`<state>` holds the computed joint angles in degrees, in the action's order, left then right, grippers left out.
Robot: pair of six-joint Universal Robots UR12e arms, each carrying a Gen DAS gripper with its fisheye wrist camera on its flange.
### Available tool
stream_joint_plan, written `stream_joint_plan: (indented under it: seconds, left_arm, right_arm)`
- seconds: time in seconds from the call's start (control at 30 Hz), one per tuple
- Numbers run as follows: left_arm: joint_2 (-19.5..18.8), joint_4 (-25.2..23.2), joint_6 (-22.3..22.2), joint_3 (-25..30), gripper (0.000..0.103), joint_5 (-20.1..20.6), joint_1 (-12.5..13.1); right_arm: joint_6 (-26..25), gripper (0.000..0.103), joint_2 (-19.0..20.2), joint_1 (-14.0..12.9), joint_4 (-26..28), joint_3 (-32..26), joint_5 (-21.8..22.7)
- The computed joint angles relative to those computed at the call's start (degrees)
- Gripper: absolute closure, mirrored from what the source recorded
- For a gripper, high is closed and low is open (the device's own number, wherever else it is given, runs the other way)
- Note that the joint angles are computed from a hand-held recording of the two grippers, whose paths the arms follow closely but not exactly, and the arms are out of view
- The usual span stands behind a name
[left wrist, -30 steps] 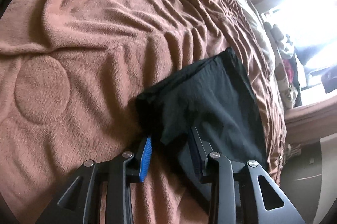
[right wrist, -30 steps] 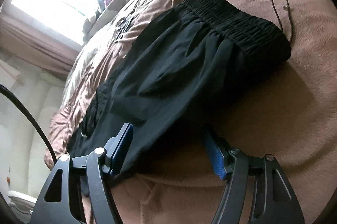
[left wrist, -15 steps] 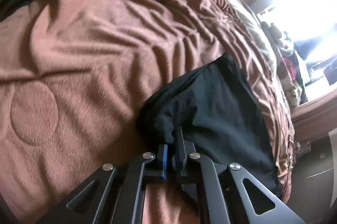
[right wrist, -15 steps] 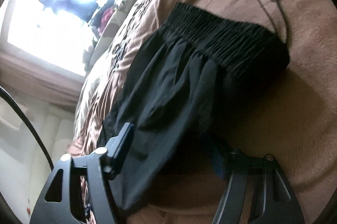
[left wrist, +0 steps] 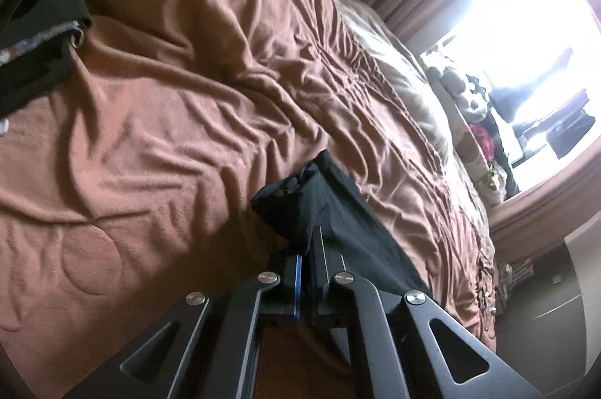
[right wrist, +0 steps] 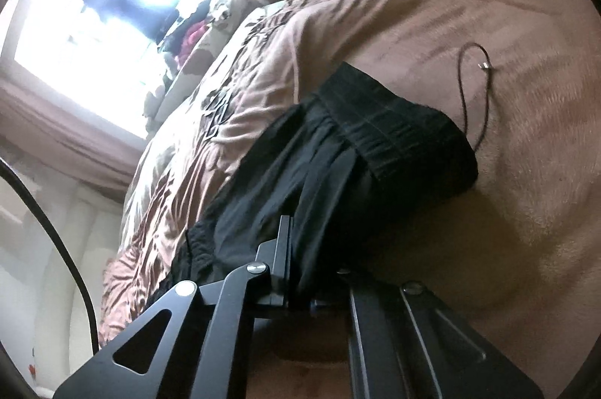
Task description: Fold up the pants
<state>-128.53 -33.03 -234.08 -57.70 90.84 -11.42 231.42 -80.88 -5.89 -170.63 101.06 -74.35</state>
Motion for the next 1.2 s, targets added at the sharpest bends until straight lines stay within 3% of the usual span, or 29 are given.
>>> stream_joint_plan:
  seconds: [0.27,0.7,1.2]
  left_arm:
    - [6.4,2.1,0.8,-8.9,0.100,0.6,0.5]
    - [17.3,7.3,-1.4,-24.3,0.100,1.8,1.4]
    - [23.2,7.7,-4.4,-34.5,0.100,0.6,2.5]
  right_arm:
    - [-4.7,0.100,-1.4,-1.2,4.4,-0.1,4.6]
    - [-10.2,0.101,-3.9,-1.8,9.6,0.7,9.0]
    - [-12.9,0.101,-8.0,-2.6,12.7,4.2,9.9]
